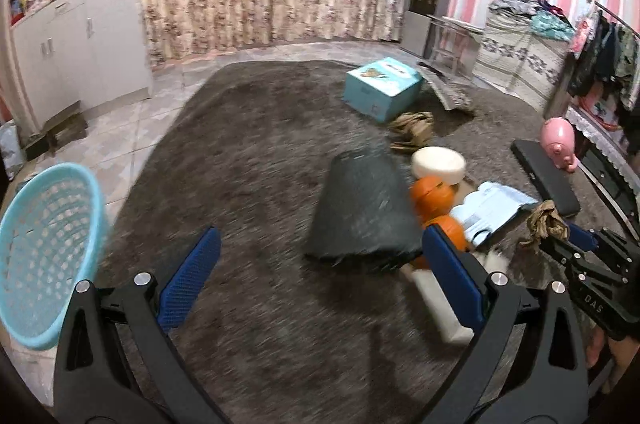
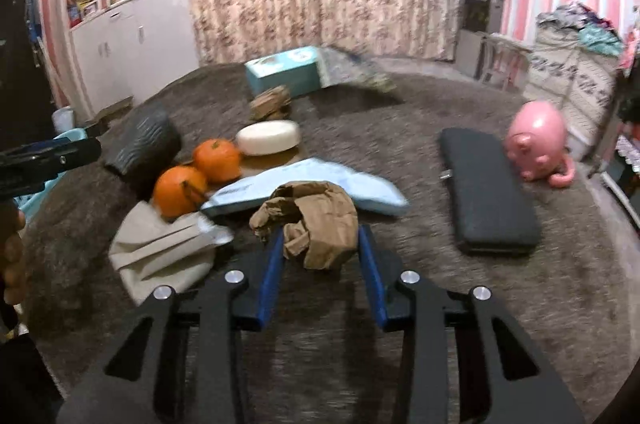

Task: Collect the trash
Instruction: 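Grasp the black ribbed container with left tool while right tool grasps the brown paper bag, then carry the black container and brown paper bag over the basket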

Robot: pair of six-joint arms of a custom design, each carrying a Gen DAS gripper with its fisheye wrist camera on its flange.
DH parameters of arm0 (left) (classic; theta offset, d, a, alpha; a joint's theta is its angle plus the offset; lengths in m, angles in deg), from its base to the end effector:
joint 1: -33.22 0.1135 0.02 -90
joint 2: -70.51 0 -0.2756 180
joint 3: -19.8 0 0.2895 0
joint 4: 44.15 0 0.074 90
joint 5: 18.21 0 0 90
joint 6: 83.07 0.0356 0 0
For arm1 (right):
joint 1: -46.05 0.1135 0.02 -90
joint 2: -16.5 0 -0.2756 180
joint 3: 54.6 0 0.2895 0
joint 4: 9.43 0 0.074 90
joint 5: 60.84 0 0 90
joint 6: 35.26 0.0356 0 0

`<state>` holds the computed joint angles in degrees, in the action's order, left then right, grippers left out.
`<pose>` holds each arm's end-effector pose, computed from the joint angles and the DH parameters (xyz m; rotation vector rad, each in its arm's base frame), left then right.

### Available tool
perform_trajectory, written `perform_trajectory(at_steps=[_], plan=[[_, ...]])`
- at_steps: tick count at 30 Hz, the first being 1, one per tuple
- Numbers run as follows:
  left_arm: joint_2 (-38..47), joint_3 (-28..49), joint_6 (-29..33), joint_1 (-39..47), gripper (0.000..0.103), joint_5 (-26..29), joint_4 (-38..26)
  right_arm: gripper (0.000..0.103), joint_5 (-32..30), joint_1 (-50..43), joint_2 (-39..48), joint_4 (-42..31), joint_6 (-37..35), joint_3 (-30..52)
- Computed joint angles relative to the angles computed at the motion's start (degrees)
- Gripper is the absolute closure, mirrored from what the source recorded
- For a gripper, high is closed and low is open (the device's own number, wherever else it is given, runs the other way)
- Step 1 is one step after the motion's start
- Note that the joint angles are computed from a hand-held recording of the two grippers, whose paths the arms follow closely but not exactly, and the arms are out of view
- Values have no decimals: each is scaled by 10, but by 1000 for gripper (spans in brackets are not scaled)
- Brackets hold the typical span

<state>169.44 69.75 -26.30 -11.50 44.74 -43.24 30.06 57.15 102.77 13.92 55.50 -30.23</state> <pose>0.2412 -0.2161 0.0887 0.0192 2.2981 -0.1236 0.2201 0.0426 0.0648 -0.1939 2.2368 0.0942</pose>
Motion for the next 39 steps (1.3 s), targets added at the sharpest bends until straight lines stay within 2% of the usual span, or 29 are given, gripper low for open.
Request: perform_trajectory(at_steps=[8,9,10,12,17,24,30,39], plan=[[112,103,2,51,7,97,-21,66,-19,-52,-19,-10,-7,-5],[117,105,2,55,12,108,-18,66,-22,-56,-18,-10,-7,-4],[123,107,5,62,21,134,-13,66,-25,-60,-15,-8,-8,-3],[129,104,4,69,24,163,-5,66,-29,-64,-6,-7,-8,3],[109,82,11,60,26,148,10,66,-26,-60,-5,4,-7,2],[22,10,10,48,26,82,3,66,0,-26,-49,-12,9,-5],[-84,-64,7,40,26,16,-28,66,39,35,-84,-32,22,0],[-265,-170,-16,65,26,-29,-87,66,129,149,-84,-31,52,26]])
